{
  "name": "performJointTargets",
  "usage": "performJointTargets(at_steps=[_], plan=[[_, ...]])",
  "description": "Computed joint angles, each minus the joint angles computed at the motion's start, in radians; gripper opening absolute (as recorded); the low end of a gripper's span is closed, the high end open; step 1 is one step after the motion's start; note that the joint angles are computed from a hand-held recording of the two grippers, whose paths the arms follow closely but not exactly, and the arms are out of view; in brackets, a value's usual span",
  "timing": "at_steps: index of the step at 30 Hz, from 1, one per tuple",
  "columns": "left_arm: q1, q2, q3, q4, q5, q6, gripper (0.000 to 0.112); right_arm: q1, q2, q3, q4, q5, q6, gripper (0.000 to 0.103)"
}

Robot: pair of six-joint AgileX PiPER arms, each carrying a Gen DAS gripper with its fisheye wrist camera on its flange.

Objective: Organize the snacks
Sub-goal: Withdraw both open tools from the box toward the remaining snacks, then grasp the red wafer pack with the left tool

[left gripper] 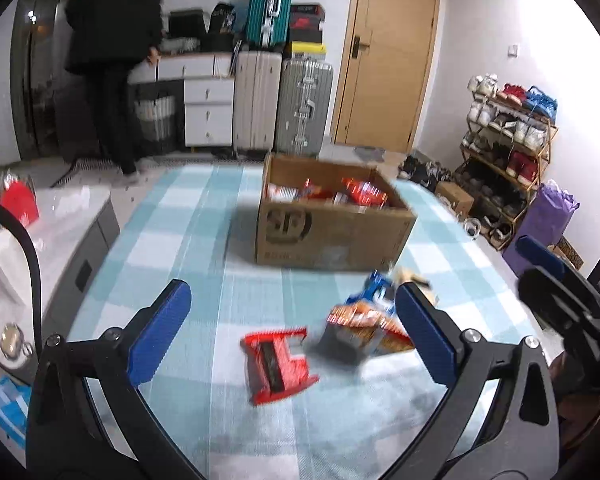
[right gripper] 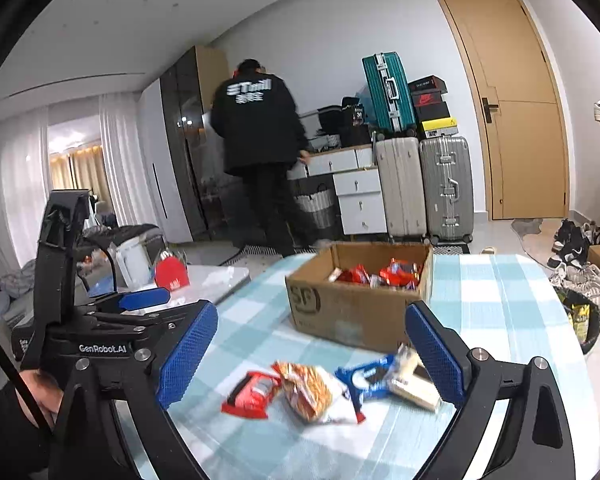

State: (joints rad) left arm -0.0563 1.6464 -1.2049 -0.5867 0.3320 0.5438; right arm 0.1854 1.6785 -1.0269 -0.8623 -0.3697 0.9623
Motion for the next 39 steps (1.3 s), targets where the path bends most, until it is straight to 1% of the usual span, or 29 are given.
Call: performJointTargets(at_steps=[3,5,6,7,9,10,12,15,19,22,23,25,28,30,31,35,36,39], plan=[[0.020,0.048,0.039,-0.096,-0.029,0.098,0.102,0.009,0.015,0.046,0.089,-0.030,-0.082,0.097],[0.020,0.097,0.029,-0.064,-0.034,0.067,0.102,0.010,0.037,0.061,0.149,-0.044,-0.134,0.098],[0.024,0.118,0.031,-0.082,-0.035,0.085,0.102,0.010,0.051,0.058,0.166,-0.045,-0.146,0.099],[0.028,0.136,0.033,-0.094,-0.037,0.094,0.102,0.018,0.065,0.061,0.216,-0.038,-0.191,0.101],[0.037,0.179,0.015,-0.118,-0.028,0.114,0.102,0.042,0.090,0.050,0.329,0.009,-0.314,0.102],[0.043,0.200,0.002,-0.131,-0.018,0.126,0.102,0.042,0.109,0.040,0.342,0.019,-0.334,0.102],[0.046,0.243,-0.029,-0.107,0.003,0.106,0.102,0.037,0.136,0.022,0.296,0.025,-0.291,0.102],[0.040,0.288,-0.060,-0.051,0.012,0.055,0.102,0.032,0.174,0.006,0.268,0.023,-0.253,0.102],[0.047,0.346,-0.118,-0.031,0.051,0.016,0.102,0.013,0.217,-0.006,0.202,0.003,-0.176,0.102],[0.037,0.399,-0.177,0.052,0.079,-0.070,0.102,0.017,0.223,-0.018,0.196,0.049,-0.154,0.102],[0.037,0.411,-0.193,0.060,0.090,-0.081,0.102,0.018,0.228,-0.024,0.190,0.058,-0.146,0.102],[0.035,0.428,-0.214,0.067,0.106,-0.096,0.102,0.012,0.234,-0.026,0.154,0.046,-0.111,0.102],[0.024,0.455,-0.252,0.149,0.110,-0.182,0.102,0.011,0.242,-0.031,0.126,0.041,-0.085,0.102],[0.024,0.464,-0.265,0.150,0.107,-0.192,0.102,0.010,0.249,-0.036,0.100,0.041,-0.059,0.102],[0.022,0.471,-0.277,0.172,0.112,-0.215,0.102,0.009,0.255,-0.039,0.092,0.041,-0.048,0.102],[-0.003,0.498,-0.322,0.332,0.114,-0.363,0.102,0.002,0.251,-0.038,0.037,0.042,0.018,0.102],[-0.004,0.494,-0.316,0.334,0.109,-0.364,0.101,0.000,0.255,-0.041,0.031,0.041,0.027,0.102],[-0.007,0.495,-0.315,0.342,0.102,-0.361,0.096,-0.002,0.255,-0.040,0.048,0.035,0.009,0.102]])
